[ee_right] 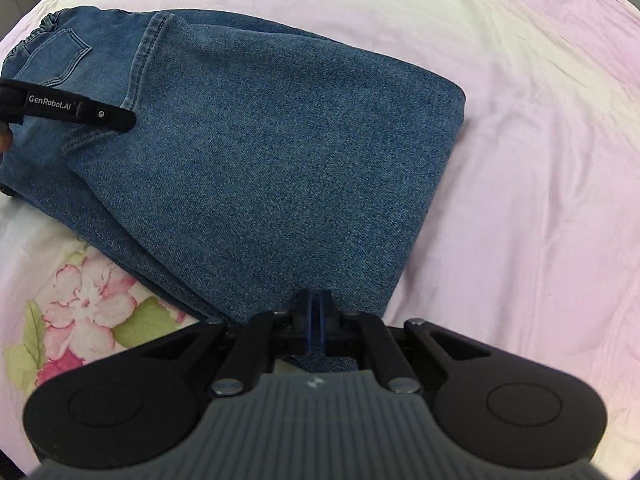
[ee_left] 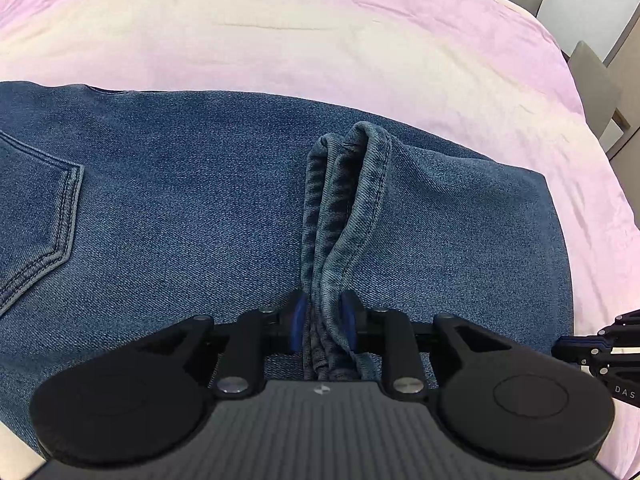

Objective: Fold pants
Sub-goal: 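Open the left tool and release the folded jeans onto the duvet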

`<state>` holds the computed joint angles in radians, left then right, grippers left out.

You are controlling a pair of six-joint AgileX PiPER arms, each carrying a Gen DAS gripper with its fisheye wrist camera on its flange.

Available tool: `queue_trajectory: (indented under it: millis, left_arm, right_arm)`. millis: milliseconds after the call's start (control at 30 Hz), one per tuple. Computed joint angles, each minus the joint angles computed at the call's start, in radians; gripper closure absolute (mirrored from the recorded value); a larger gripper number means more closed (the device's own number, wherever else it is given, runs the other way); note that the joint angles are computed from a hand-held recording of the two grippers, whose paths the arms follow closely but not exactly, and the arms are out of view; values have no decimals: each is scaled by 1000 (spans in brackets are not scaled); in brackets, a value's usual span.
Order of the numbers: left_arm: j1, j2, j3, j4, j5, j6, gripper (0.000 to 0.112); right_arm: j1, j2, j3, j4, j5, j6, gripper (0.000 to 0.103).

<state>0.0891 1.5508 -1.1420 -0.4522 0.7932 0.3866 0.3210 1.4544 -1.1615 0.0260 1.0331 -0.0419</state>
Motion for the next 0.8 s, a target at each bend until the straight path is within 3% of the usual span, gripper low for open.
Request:
queue_trajectory:
  millis: [200,367,433,467,500,733,800]
  left_arm:
    - [-21,-71,4,101,19,-137,66]
    - [66,-173,18,65,91,-100,58]
    - [119,-210,17,47,128,-79,57]
    - [159,-223,18,26,143,-54,55]
    - [196,-237,20,7,157,-32,54]
    - [494,-252,10,-131,219,93,52]
    - [601,-214,-30,-180,259,121,44]
  right_arm:
    - [32,22,-62,-53,72,16,103]
    - [122,67,-163,-162,153,79,103]
    - [154,57,-184,-197,149,112,92]
    - [165,50,-191,-195,138,115,75]
    - [176,44,-199,-188,128,116,67]
    - [338,115,-327,-217,94,49,52]
    - [383,154,-375,-251,80,43,50]
